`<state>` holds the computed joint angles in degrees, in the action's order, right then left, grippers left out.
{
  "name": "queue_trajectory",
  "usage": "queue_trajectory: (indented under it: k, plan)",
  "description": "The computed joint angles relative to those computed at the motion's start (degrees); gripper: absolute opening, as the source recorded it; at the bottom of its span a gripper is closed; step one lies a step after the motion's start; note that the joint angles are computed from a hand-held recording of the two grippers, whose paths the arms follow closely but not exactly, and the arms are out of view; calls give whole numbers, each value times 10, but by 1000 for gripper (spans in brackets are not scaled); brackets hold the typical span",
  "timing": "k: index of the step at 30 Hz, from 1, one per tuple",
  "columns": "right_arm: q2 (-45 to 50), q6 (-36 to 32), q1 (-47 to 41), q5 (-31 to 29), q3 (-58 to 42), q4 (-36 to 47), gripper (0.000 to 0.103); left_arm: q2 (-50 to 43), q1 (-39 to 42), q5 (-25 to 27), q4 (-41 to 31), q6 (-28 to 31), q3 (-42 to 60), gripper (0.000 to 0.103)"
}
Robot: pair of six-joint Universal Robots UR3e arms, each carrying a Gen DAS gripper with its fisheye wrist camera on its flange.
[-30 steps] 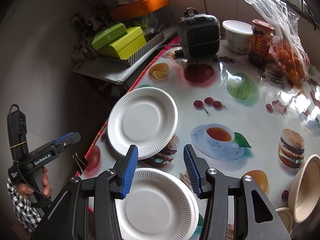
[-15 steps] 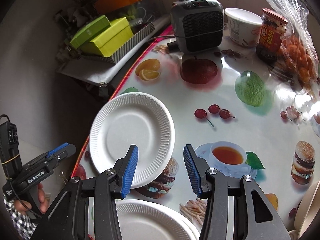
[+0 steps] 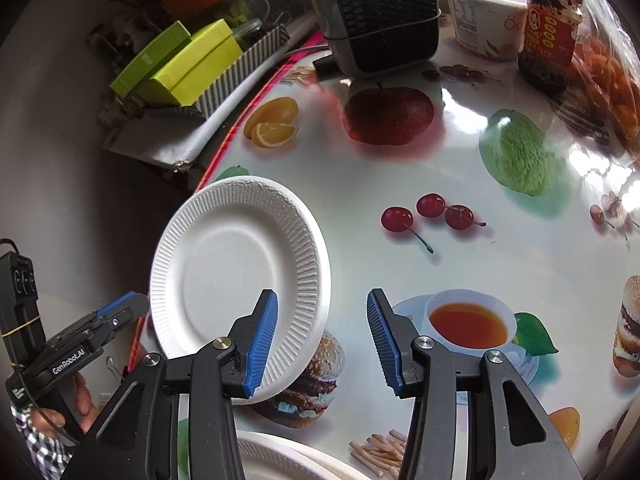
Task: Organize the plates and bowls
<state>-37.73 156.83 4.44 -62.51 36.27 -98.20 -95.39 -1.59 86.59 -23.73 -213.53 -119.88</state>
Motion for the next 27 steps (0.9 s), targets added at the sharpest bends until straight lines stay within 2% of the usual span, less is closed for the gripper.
queue_trajectory:
  k: [9,18,23,27]
  plan:
    - [21,-6,1,-3,-23,19,40,-18,-1,-10,5,-1,10,42]
    - [30,-9,2,-4,-40,32,28,-28,0,-19,2,-7,16,26]
    - [32,-13,2,-5,-40,34,22,-31,-2,-16,-4,-6,22,20]
    - [33,-14,1,-4,-43,36,21,-31,-2,-16,-5,-5,23,18]
